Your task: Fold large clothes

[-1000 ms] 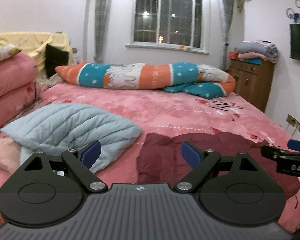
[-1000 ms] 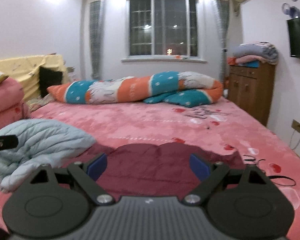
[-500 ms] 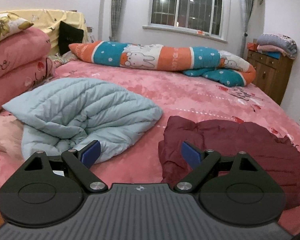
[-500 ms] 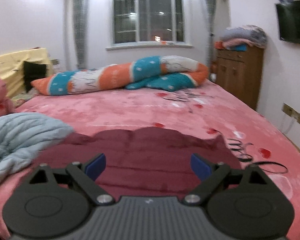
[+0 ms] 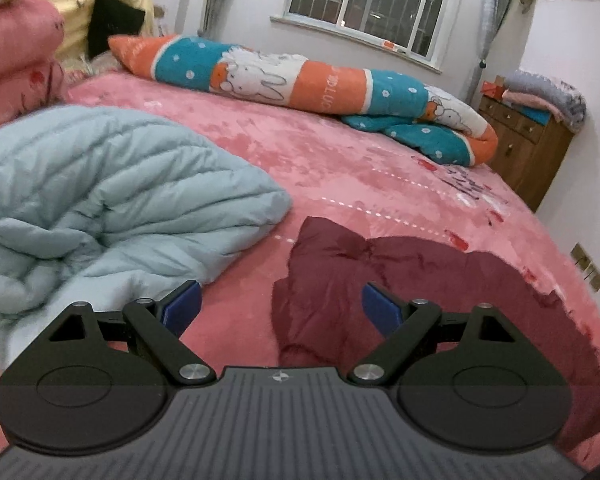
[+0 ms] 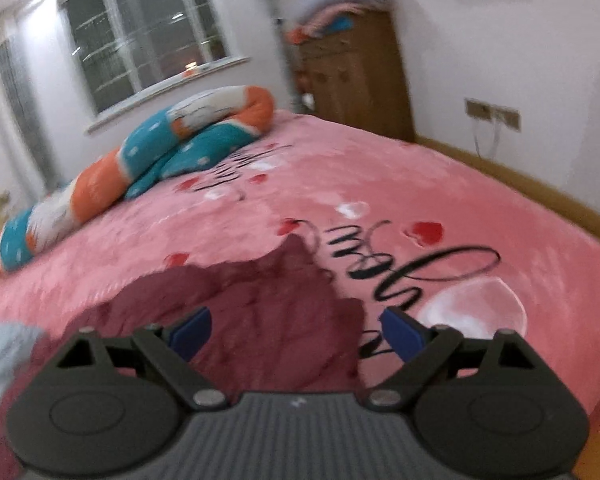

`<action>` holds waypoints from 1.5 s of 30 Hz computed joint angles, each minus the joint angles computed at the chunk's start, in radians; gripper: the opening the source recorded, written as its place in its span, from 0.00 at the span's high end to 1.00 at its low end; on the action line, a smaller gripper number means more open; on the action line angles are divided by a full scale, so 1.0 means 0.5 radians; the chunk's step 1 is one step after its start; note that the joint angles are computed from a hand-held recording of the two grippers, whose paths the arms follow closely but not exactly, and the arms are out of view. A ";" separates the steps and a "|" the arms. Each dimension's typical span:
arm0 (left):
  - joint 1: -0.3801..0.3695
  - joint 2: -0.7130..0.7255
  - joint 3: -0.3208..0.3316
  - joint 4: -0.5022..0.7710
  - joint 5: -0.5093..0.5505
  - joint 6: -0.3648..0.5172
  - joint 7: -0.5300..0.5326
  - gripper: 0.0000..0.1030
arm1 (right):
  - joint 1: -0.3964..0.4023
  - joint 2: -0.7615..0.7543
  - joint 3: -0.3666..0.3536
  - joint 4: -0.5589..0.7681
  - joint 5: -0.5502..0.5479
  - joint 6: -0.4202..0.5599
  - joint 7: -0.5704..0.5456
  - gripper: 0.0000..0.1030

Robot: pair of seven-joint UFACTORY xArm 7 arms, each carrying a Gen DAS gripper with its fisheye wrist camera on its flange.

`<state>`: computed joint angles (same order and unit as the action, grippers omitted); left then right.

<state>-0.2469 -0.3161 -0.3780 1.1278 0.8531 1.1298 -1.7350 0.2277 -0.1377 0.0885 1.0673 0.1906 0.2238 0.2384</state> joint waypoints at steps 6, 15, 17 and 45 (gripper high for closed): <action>0.104 -0.073 0.202 -0.208 -0.168 -0.617 -0.062 0.00 | 0.049 0.153 -0.147 0.105 0.726 0.091 -0.479 0.11; 0.291 -0.019 0.303 -0.416 -0.473 -1.269 0.069 0.00 | -0.239 0.442 -0.070 0.352 1.876 0.713 -1.294 0.13; 0.324 0.019 0.306 -0.429 -0.545 -1.356 0.114 0.00 | -0.299 0.487 -0.045 0.415 2.005 0.843 -1.408 0.12; 0.172 0.508 0.357 -0.069 -0.333 -1.230 0.105 0.23 | -0.420 0.854 0.169 0.874 1.959 1.246 -1.663 0.51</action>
<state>-0.1611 -0.0621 -0.1996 1.0932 0.6866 0.5147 -1.6823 0.0176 0.2892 0.1730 1.5041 1.1701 0.8468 -0.5931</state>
